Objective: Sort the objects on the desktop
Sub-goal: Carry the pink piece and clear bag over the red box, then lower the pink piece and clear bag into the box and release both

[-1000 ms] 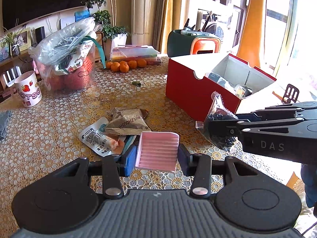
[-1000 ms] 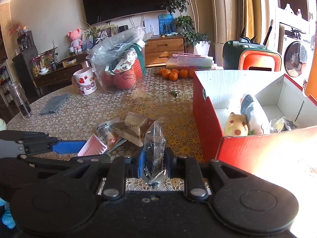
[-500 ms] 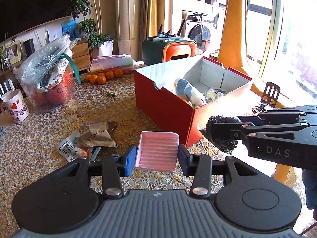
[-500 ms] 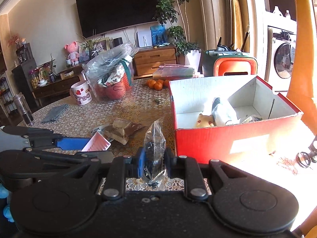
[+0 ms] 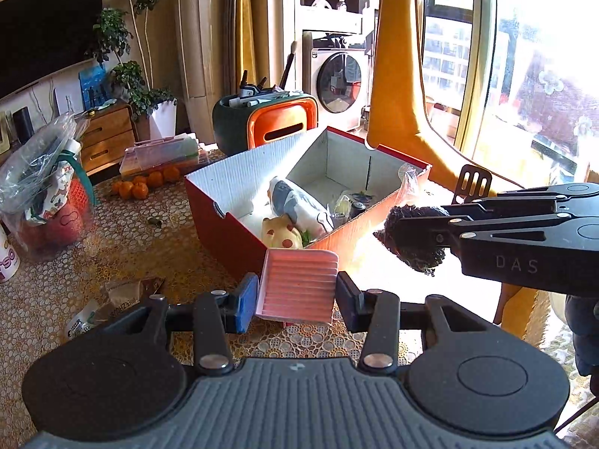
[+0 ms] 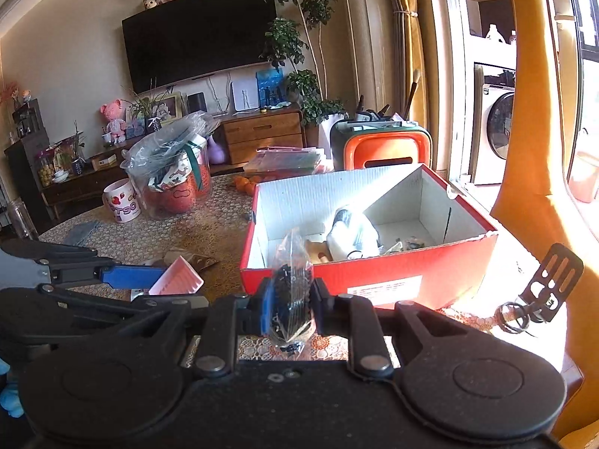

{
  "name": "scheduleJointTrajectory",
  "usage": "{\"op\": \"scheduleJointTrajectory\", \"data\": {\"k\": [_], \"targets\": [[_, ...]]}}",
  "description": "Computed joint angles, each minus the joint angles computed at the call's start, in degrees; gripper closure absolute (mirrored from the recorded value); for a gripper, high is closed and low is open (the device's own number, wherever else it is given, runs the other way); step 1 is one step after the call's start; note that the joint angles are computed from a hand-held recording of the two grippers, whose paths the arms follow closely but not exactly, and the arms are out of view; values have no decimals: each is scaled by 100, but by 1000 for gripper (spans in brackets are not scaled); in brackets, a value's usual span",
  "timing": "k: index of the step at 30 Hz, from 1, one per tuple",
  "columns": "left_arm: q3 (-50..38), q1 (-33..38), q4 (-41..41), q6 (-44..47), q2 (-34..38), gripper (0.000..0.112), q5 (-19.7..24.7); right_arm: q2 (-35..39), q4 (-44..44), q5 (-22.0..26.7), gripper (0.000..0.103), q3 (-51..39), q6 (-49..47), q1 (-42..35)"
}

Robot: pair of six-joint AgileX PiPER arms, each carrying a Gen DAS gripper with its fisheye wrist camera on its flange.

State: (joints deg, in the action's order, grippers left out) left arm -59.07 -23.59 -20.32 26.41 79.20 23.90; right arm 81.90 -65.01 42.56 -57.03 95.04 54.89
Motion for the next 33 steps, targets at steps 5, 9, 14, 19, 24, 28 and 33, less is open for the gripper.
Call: {"op": "scheduleJointTrajectory", "data": {"k": [5,9,14,19,24,28,33], "targets": [[-553,-265,447,-327,417,69,-72,-169,-6,-231,83,38,-231,-464],[-1123,-313,693,-595,890,69,28,-182,48,-560,83,0,-478,-954],[-2064,-342,1174,-1094,1622,69,364,-56,297,-1064,83,-139,-908,-1588],[-3167,-332,1515,-1423,2465,69,839,248,714,-1533,83,-386,-1528,-2220],[-4339,-297,1780,-1661,3278,69,1405,712,1420,-1796,83,-803,-2486,-2677],[-5448,-317,2055,-1789,3999,69,2089,1135,2060,-1819,83,-1227,-3347,-2931],[-7440,-330,2212,-1817,5192,69,3358,1700,2835,-1665,83,-1908,-4396,-3188]]}}
